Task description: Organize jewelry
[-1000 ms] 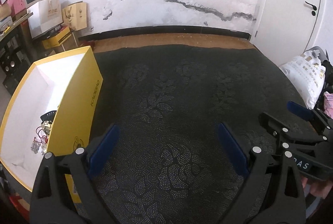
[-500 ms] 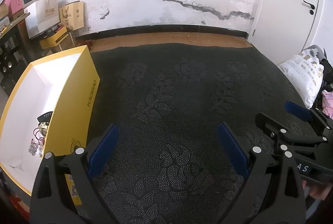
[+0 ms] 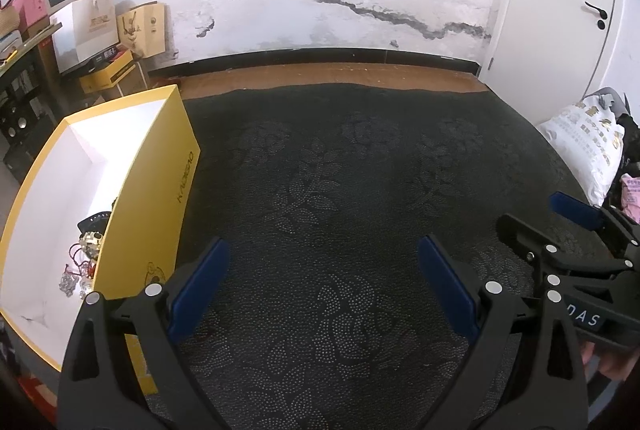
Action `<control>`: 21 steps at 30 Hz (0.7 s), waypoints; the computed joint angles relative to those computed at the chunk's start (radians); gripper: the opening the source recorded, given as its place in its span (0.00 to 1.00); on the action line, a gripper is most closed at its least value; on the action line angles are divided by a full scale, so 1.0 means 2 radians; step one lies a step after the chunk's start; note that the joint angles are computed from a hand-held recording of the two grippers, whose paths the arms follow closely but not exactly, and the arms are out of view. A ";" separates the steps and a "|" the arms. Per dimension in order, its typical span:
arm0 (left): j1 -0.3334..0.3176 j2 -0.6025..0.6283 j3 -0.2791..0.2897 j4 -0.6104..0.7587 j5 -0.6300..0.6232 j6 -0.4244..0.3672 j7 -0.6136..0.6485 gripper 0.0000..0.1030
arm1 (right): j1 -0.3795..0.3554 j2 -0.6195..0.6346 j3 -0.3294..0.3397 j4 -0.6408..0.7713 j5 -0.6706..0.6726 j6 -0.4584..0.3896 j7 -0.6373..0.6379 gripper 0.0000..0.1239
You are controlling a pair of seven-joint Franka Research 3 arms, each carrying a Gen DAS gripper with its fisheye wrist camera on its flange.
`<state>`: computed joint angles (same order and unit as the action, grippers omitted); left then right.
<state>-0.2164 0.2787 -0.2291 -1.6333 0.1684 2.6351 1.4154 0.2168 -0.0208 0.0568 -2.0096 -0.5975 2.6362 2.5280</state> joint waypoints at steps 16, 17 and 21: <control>0.003 -0.003 0.000 -0.004 -0.001 0.001 0.002 0.90 | 0.001 0.002 -0.001 0.001 0.002 0.000 -0.003 0.68; 0.003 -0.003 0.000 -0.004 -0.001 0.001 0.002 0.90 | 0.001 0.002 -0.001 0.002 0.001 0.000 -0.003 0.68; 0.002 -0.003 0.001 -0.003 0.000 0.001 0.001 0.90 | 0.001 0.002 -0.001 0.001 0.002 0.000 -0.004 0.68</control>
<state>-0.2126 0.2735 -0.2277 -1.6393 0.1692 2.6363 1.4171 0.2192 -0.0168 0.0544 -2.0067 -0.5937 2.6357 2.5193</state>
